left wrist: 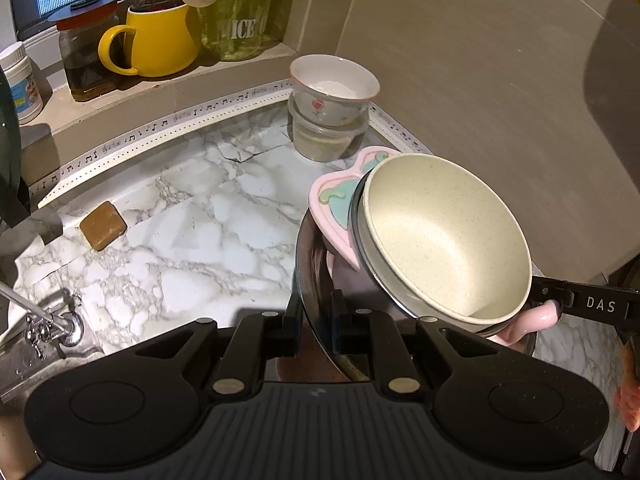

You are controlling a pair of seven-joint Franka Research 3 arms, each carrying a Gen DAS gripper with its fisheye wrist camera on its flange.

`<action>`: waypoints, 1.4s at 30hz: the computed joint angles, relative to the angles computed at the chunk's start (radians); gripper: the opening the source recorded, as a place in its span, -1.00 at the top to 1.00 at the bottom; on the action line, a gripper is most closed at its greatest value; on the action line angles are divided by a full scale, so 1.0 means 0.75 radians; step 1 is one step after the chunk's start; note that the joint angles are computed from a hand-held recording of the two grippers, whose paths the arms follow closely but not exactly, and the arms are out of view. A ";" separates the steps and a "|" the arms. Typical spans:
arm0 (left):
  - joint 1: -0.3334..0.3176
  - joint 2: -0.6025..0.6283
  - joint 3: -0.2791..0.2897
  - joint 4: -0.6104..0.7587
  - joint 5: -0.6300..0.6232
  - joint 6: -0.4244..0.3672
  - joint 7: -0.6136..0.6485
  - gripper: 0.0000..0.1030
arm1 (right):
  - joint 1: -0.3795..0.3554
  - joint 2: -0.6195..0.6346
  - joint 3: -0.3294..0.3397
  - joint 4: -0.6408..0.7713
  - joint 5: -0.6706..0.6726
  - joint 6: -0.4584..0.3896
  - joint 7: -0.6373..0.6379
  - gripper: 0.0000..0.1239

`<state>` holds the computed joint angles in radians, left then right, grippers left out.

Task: Organize plates and bowls
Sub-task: 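Carry the stacked steel bowl toward the pink bear plate with both grippers, then hold the stack over the pink bear plate on the white plates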

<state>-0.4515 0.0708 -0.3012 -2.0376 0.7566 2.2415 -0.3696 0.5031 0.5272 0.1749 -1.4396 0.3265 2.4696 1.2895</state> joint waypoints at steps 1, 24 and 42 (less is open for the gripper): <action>-0.005 0.001 -0.004 0.004 0.001 -0.003 -0.003 0.77 | -0.007 -0.021 0.001 -0.031 0.008 0.009 -0.006 0.83; -0.097 0.070 -0.026 0.068 -0.064 -0.018 0.001 0.77 | -0.068 -0.266 0.007 -0.423 0.114 0.131 -0.081 0.83; -0.133 0.130 -0.011 0.084 -0.057 -0.006 -0.001 0.76 | -0.090 -0.284 0.010 -0.512 0.160 0.149 -0.108 0.83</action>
